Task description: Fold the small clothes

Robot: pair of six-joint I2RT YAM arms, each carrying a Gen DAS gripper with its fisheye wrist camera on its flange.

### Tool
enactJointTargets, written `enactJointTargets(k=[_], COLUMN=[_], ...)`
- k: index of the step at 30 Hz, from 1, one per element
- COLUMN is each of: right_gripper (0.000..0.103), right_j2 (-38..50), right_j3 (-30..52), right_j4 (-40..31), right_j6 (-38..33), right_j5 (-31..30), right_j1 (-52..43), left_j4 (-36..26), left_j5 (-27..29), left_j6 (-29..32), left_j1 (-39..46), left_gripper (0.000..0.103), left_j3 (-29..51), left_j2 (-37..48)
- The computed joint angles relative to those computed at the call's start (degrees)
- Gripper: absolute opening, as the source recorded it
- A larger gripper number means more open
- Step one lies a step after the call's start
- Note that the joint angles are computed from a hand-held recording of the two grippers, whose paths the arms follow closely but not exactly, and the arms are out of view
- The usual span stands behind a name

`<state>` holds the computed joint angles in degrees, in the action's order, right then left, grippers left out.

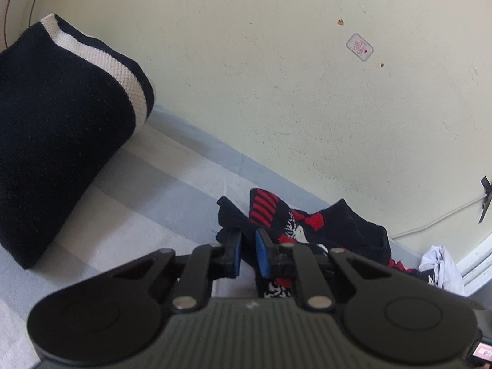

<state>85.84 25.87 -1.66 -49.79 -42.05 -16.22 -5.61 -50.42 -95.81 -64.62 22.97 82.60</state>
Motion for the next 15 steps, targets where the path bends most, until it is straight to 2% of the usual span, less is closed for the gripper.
enactJointTargets(k=[3, 6, 8, 9, 10, 11, 13, 15], right_gripper=[0.008, 0.009, 0.010, 0.011, 0.015, 0.016, 0.023, 0.023], right_j2=[-3.1, 0.0, 3.6, 4.9, 5.1, 4.9, 4.9, 4.9], right_j3=[-3.3, -2.3, -2.6, -2.8, -2.8, -2.3, -1.2, -1.7], right_j4=[8.5, 12.3, 16.7, 18.5, 18.9, 17.8, 15.3, 15.8], right_j6=[5.4, 9.7, 10.5, 10.4, 10.7, 11.0, 10.6, 9.8], right_j5=[-0.6, 4.5, 11.2, 10.6, 10.4, 9.7, 7.7, 7.3], right_j1=[0.3, 4.5, 8.0, 7.6, 7.4, 6.7, 4.9, 4.1], left_j4=[-0.9, -1.4, 0.4, -0.2, -1.2, -1.6, -2.8, -3.6], left_j5=[-2.0, 0.5, 2.5, 3.2, 2.9, 2.4, 1.7, 1.5], left_j6=[-1.9, -1.3, 0.1, -0.8, -2.2, -2.7, -4.1, -5.3], left_j1=[-0.8, 0.9, 2.4, 2.9, 2.8, 2.7, 2.6, 2.4], left_gripper=[0.011, 0.014, 0.025, 0.031, 0.040, 0.044, 0.046, 0.047], left_j3=[-0.5, 0.7, 0.4, 0.5, 0.6, 0.4, -0.1, -0.5], left_j2=[-1.1, 1.5, 2.8, 3.0, 3.2, 2.9, 2.1, 1.3])
